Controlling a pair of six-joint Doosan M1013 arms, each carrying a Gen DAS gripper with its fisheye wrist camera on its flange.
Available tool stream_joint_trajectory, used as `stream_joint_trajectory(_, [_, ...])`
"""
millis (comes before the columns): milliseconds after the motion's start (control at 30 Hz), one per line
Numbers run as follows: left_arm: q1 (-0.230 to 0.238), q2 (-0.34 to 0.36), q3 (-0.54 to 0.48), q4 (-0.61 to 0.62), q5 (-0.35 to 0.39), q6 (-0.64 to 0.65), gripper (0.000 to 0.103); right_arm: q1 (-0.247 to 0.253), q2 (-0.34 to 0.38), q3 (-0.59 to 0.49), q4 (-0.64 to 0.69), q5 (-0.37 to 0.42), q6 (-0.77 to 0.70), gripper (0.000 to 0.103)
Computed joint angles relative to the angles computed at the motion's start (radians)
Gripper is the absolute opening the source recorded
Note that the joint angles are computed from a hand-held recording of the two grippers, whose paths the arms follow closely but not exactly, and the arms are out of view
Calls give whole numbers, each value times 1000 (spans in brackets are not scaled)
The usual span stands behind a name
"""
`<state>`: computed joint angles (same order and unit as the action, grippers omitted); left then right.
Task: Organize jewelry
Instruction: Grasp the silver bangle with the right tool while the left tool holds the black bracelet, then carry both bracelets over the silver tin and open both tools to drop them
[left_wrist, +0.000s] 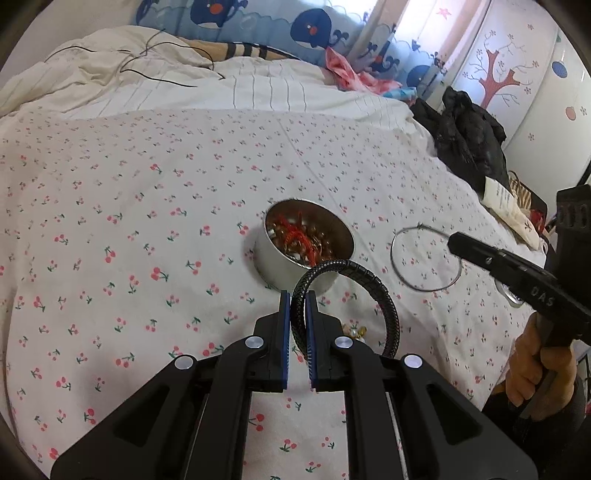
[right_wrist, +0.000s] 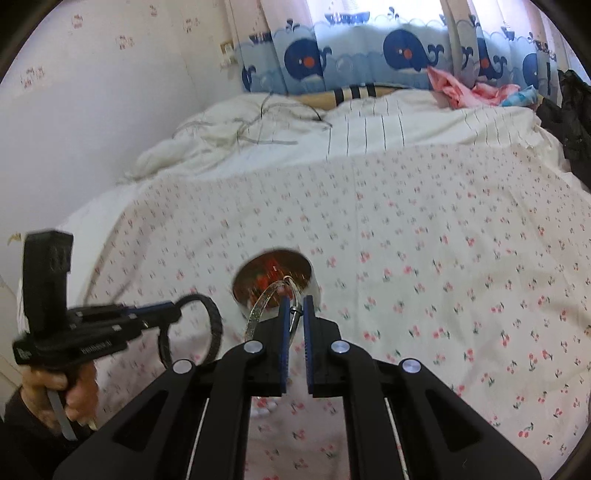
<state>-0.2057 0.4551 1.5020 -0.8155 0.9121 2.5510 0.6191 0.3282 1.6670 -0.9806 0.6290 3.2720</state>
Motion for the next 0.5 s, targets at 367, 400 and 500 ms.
stream_joint_trajectory(367, [1, 12, -21, -27, -22, -35, 7, -12, 9, -6, -178, -30, 188, 8])
stream_joint_trajectory(400, [0, 16, -26, -25, -24, -45, 7, -15, 11, -7, -172, -34, 187, 8])
stream_joint_trajectory(500, [-4, 27, -39, -21, -27, -68, 7, -24, 14, -6, -176, -48, 198, 8])
